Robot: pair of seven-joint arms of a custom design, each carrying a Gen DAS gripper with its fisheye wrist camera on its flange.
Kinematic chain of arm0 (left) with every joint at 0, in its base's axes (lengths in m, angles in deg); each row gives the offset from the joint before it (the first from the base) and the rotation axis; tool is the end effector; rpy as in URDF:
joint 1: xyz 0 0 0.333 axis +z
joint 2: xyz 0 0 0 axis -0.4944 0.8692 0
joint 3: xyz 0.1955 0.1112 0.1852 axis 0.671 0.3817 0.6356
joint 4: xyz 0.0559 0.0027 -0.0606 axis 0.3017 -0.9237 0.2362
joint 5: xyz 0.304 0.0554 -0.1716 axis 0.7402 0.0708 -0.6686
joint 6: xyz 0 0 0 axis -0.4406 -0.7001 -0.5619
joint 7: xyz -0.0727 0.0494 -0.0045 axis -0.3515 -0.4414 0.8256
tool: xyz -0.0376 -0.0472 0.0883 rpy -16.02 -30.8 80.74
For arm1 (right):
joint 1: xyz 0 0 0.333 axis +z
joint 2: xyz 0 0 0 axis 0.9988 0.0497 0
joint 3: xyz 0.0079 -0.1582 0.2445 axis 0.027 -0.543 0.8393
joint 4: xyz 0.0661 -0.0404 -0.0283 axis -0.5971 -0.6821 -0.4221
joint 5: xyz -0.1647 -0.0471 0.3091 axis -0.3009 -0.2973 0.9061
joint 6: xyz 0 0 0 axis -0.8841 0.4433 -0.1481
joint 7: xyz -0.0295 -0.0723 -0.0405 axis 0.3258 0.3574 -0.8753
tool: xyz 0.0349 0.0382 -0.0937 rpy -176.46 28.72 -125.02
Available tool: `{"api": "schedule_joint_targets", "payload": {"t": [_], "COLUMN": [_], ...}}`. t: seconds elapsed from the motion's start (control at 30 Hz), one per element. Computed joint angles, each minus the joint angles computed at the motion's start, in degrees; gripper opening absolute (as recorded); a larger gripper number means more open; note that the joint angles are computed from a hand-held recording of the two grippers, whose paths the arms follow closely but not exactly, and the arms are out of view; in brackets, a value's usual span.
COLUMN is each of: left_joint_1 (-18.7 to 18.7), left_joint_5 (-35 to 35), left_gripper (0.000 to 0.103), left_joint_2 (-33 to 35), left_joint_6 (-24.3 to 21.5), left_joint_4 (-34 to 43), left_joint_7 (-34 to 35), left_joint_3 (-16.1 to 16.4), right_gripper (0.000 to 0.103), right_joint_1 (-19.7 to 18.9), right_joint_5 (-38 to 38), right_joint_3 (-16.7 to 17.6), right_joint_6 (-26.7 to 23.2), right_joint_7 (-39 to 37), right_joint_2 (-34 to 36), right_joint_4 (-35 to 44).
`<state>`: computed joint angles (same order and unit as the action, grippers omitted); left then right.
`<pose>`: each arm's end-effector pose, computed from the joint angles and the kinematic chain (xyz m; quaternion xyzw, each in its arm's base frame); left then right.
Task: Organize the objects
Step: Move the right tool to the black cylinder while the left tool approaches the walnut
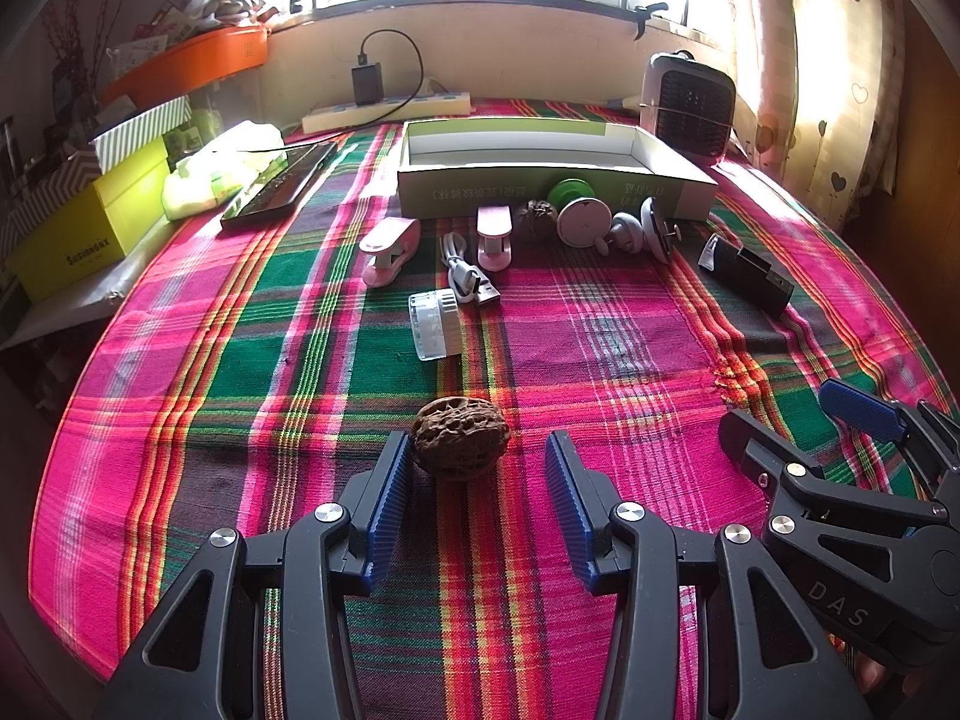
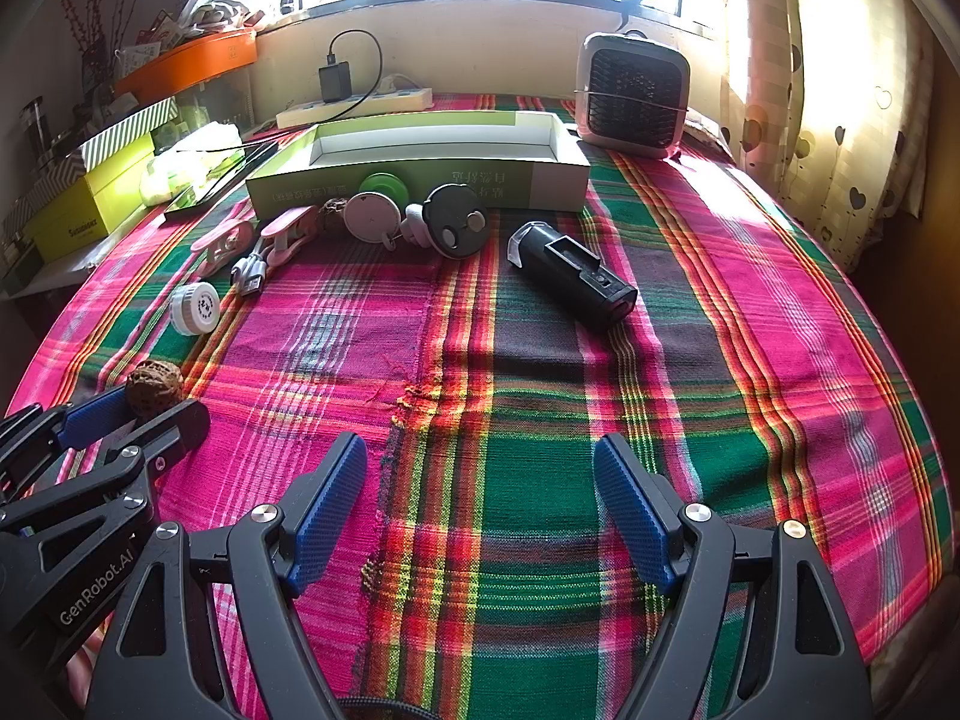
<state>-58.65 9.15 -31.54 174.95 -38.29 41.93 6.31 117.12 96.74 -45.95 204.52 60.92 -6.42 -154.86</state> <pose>0.4068 -0.3525 0.2594 -0.7434 0.5646 -0.2209 0.2823 0.4708 0.2687 0.2481 -0.7928 0.4946 -0.1946 0.2982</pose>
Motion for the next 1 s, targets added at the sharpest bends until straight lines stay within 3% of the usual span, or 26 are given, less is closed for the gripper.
{"api": "schedule_joint_targets", "payload": {"t": [0.4, 0.67, 0.73, 0.83, 1.0], "left_joint_1": [0.0, 0.4, 0.9, 1.4, 3.0], "left_joint_5": [0.0, 1.4, 2.7, 5.1, 9.3], "left_gripper": [0.043, 0.043, 0.043, 0.043, 0.043], "left_joint_2": [0.0, -0.4, -1.0, -1.9, -3.2], "left_joint_6": [0.0, 1.6, 3.0, 5.1, 8.6], "left_joint_4": [0.0, -0.6, -1.6, -2.8, -4.7], "left_joint_7": [0.1, 0.5, 0.1, -0.9, -2.9], "left_joint_3": [0.0, 0.2, 0.3, 0.2, 0.0], "right_gripper": [0.078, 0.078, 0.078, 0.078, 0.078], "right_joint_1": [0.3, -3.6, -6.6, -14.1, -22.0], "right_joint_5": [0.1, -4.1, -7.2, -14.9, -24.3], "right_joint_3": [-0.1, 2.9, 4.8, 9.8, 14.5], "right_joint_6": [0.0, 0.7, 0.8, 0.4, -0.3], "right_joint_7": [0.0, 0.8, 1.4, 3.1, 5.3], "right_joint_2": [-0.2, -0.4, -0.4, -0.2, 0.2], "right_joint_4": [-0.1, -1.0, -1.3, -2.1, -2.5]}}
